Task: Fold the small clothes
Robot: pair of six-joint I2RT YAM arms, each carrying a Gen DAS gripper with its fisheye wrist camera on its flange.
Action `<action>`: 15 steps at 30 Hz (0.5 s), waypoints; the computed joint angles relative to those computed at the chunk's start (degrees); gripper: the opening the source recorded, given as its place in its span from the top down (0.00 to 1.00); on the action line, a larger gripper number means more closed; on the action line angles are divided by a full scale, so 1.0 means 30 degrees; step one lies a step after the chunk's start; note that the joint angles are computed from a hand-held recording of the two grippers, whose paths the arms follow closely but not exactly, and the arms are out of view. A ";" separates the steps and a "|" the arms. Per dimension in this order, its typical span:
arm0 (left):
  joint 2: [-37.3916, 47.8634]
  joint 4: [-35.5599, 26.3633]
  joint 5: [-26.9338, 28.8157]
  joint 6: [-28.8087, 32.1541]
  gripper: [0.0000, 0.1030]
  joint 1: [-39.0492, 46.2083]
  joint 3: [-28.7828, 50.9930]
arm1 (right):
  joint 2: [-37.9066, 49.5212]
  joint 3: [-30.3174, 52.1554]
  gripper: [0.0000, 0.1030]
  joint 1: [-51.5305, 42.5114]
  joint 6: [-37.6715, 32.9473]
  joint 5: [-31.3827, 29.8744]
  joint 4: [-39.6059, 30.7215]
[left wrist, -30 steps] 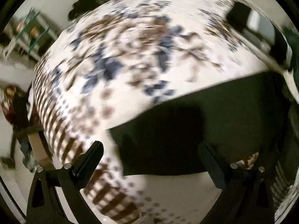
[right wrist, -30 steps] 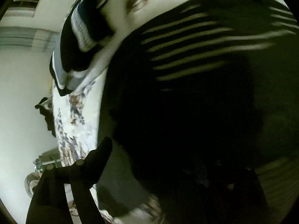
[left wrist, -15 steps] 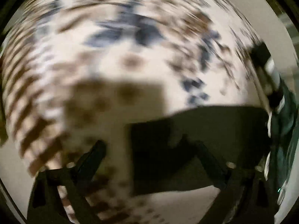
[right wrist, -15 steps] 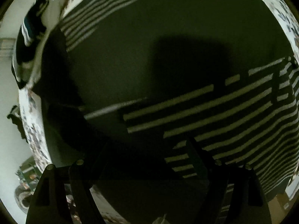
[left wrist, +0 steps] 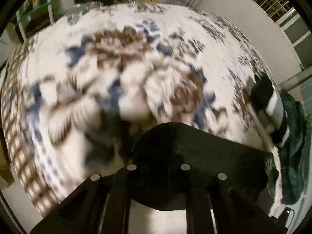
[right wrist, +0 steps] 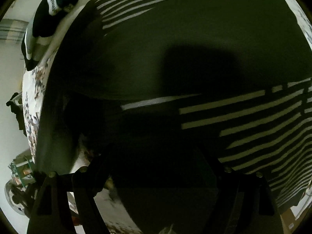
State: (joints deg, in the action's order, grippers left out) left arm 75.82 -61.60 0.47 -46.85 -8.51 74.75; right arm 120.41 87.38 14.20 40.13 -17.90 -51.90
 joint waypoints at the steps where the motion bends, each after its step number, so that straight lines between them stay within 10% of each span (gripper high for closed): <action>1: 0.0101 0.0222 0.0220 0.0625 0.90 0.0593 -0.0141 | 0.0096 0.0075 0.20 0.0073 0.0051 0.0082 -0.0067; 4: 0.0783 0.1421 0.1905 0.1257 0.86 0.2096 -0.0860 | 0.0676 0.1028 0.19 0.0643 0.0308 0.1958 -0.1006; 6: 0.0316 0.1807 0.3037 0.0444 0.80 0.2385 -0.1675 | 0.1372 0.2427 0.02 0.1121 0.0312 0.4700 -0.2623; 10: -0.2337 0.1061 0.2799 -0.2421 0.53 0.1891 -0.2960 | 0.1368 0.3034 0.00 0.1290 -0.0274 0.7812 -0.2962; 15: -0.5896 0.1746 0.2442 -0.7431 0.38 0.0232 -0.5714 | 0.1188 0.2971 0.00 0.1213 -0.0707 0.7086 -0.2130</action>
State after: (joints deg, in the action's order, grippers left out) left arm 58.13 -56.36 7.80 -69.15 -7.81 57.61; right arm 123.98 96.30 17.84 38.01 3.35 -58.29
